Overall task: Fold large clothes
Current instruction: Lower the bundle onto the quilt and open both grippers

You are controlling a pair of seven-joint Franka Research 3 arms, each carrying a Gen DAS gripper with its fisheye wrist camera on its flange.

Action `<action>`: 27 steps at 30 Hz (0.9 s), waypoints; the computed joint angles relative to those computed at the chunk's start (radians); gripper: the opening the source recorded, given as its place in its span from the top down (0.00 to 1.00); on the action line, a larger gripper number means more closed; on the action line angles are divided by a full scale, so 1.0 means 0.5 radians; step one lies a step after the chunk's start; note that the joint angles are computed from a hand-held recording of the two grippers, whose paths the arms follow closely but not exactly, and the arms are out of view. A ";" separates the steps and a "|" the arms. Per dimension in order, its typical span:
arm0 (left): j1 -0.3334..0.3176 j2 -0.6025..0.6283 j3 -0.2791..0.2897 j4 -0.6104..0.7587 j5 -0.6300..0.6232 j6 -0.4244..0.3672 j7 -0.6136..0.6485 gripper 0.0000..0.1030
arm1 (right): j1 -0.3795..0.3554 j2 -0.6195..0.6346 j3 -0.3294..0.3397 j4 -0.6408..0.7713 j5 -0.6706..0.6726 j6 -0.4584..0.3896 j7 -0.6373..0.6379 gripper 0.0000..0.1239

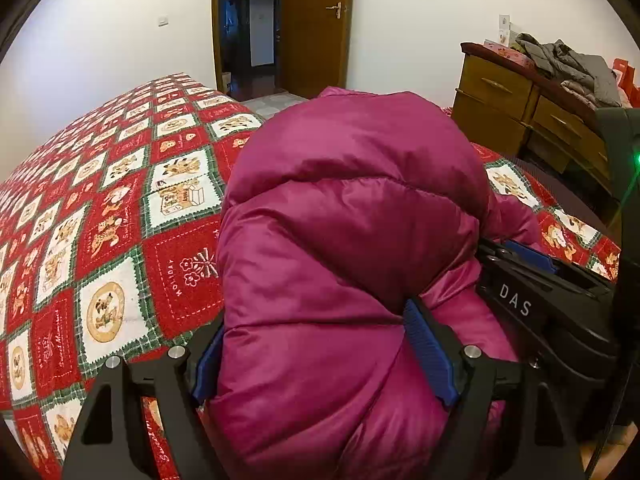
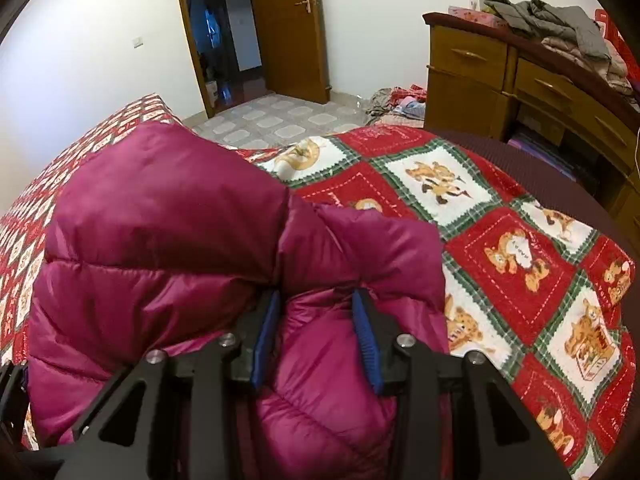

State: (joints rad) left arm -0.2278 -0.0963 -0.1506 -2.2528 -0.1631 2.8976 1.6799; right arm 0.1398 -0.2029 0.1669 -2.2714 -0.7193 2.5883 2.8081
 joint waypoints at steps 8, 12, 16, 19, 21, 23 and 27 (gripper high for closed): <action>-0.109 -0.129 0.154 -0.062 -0.664 -0.167 0.537 0.19 | 0.026 0.003 0.035 0.046 -0.127 -0.191 0.086 0.59; -0.098 -0.278 0.219 -0.132 -0.883 -0.359 0.658 0.18 | 0.059 0.011 0.008 0.076 -0.092 -0.273 0.060 0.52; -0.038 -0.446 0.150 -0.268 -0.616 -0.293 0.591 0.18 | 0.082 -0.076 -0.013 0.039 0.036 -0.306 -0.047 0.46; 0.000 -0.549 0.099 -0.379 -0.344 -0.177 0.465 0.18 | 0.063 -0.286 0.074 -0.100 -0.025 -0.304 0.059 0.36; 0.001 -0.621 0.092 -0.449 -0.222 -0.138 0.391 0.18 | 0.052 -0.407 0.133 -0.183 -0.032 -0.292 0.077 0.34; -0.060 -0.674 0.151 -0.501 -0.185 -0.127 0.380 0.18 | 0.056 -0.555 0.199 -0.282 -0.005 -0.304 0.078 0.34; -0.138 -0.796 0.228 -0.611 -0.090 -0.144 0.315 0.18 | 0.078 -0.789 0.281 -0.461 0.162 -0.295 0.037 0.34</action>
State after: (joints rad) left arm -0.2968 -0.4945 -0.0367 -2.5582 -0.2080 2.8255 1.8374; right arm 0.1787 -0.5975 0.3076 -2.5020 -0.6385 2.4408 2.8268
